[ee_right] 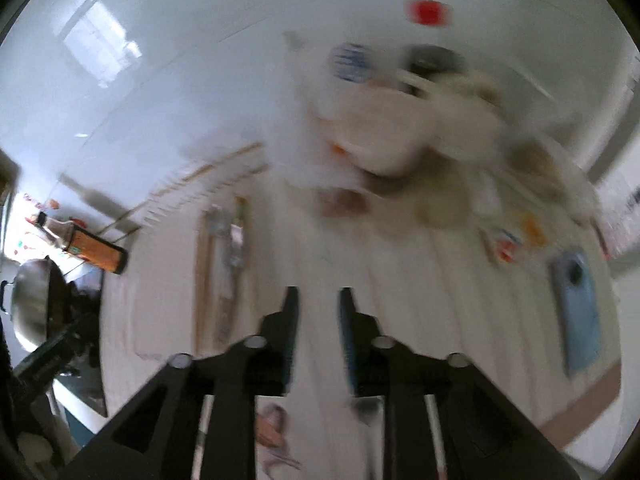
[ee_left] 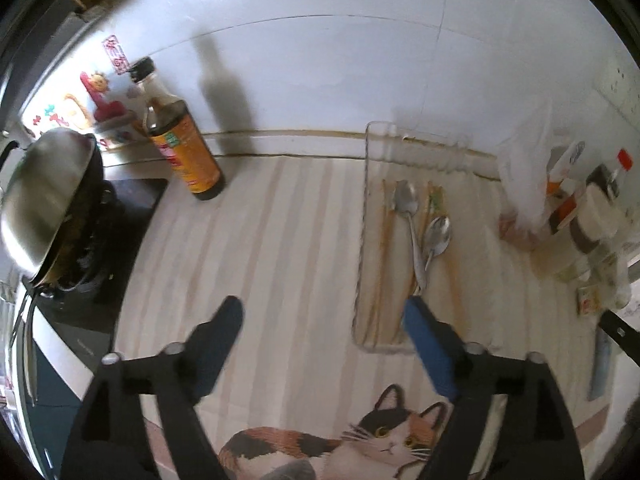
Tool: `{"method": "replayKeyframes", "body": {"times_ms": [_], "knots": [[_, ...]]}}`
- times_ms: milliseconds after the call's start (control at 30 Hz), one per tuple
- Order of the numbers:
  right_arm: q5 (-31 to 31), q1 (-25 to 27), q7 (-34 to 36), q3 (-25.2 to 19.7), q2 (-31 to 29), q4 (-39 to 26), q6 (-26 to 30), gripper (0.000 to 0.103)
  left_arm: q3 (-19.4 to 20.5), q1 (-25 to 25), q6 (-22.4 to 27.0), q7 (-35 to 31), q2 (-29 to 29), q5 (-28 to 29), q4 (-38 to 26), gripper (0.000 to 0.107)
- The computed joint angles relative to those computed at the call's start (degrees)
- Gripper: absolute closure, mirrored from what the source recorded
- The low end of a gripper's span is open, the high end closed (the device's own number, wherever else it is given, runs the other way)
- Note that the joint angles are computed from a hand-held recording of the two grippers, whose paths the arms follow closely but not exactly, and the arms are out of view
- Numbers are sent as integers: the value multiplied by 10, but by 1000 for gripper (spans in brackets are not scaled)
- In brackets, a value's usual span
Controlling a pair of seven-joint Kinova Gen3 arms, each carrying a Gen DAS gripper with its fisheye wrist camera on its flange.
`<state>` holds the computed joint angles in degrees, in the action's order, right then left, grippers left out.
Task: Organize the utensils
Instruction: 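Move both open tools back over the last spoons on the mat, then grasp a spoon with the left tool while the right tool grasps the last spoon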
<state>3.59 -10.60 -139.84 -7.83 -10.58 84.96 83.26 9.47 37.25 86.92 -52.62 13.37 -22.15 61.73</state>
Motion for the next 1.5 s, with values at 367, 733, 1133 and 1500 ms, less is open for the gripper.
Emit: {"method": "replayKeyframes", "body": {"times_ms": [367,733,1133,1500], "knots": [[-89,14,-12,1,-74,205,-4,62,23,54,0,40,17,-25,99,4],[-22,-39,-49,-63,-51,241,-15,96,34,110,29,30,62,3,67,5],[-46,39,-35,-3,-195,302,72,96,31,151,19,-3,185,166,-39,17],[-41,76,-5,-3,-184,310,54,96,0,195,-6,-17,207,119,-78,69]]}}
